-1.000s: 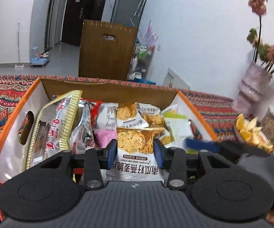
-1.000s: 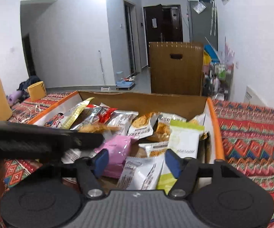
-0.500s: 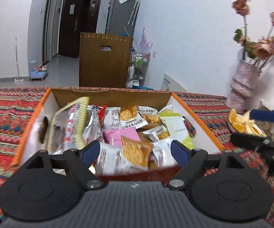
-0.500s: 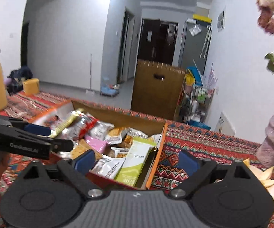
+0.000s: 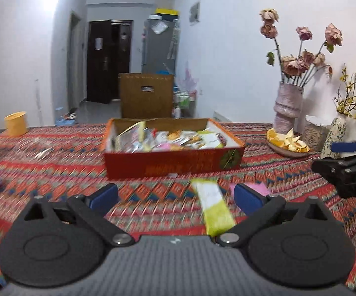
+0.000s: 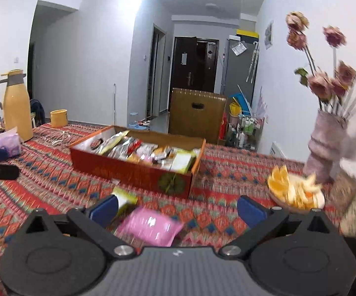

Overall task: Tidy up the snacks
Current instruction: 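Move both open grippers back toward the green and pink packets, then grasp the pink packet with the right gripper while the left grasps the green bar packet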

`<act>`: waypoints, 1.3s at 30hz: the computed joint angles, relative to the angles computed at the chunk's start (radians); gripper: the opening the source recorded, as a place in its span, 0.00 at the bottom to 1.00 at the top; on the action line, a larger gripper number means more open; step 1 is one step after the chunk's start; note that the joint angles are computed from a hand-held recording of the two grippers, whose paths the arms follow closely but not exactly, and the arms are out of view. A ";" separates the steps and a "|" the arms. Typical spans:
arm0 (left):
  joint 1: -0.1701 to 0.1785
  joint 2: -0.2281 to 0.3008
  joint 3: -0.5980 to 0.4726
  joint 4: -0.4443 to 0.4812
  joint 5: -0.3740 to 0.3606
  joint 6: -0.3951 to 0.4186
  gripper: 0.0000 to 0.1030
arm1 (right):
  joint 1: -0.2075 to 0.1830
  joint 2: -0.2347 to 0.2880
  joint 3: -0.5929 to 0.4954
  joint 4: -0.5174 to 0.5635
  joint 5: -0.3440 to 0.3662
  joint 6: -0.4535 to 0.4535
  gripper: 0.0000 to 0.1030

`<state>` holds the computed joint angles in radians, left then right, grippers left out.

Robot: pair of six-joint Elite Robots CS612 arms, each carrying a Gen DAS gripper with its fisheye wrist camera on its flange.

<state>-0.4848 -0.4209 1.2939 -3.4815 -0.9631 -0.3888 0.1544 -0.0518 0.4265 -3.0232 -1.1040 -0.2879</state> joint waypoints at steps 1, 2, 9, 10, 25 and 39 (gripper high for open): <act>-0.009 -0.007 0.025 -0.008 0.025 -0.021 0.99 | -0.005 -0.034 0.081 -0.040 0.007 0.013 1.00; -0.020 -0.016 0.054 -0.013 0.054 -0.053 0.99 | -0.008 -0.056 0.136 -0.068 0.012 0.027 1.00; -0.062 -0.064 0.190 0.063 0.100 -0.226 1.00 | -0.027 -0.166 0.438 -0.167 0.032 0.031 1.00; -0.065 -0.068 0.201 0.071 0.097 -0.245 1.00 | -0.028 -0.177 0.467 -0.170 0.028 0.027 1.00; -0.083 -0.067 0.198 0.049 0.096 -0.205 1.00 | -0.039 -0.209 0.559 -0.210 0.033 0.018 1.00; 0.013 0.140 -0.270 0.235 -0.155 -0.018 0.84 | -0.026 -0.118 0.354 -0.050 -0.032 0.032 1.00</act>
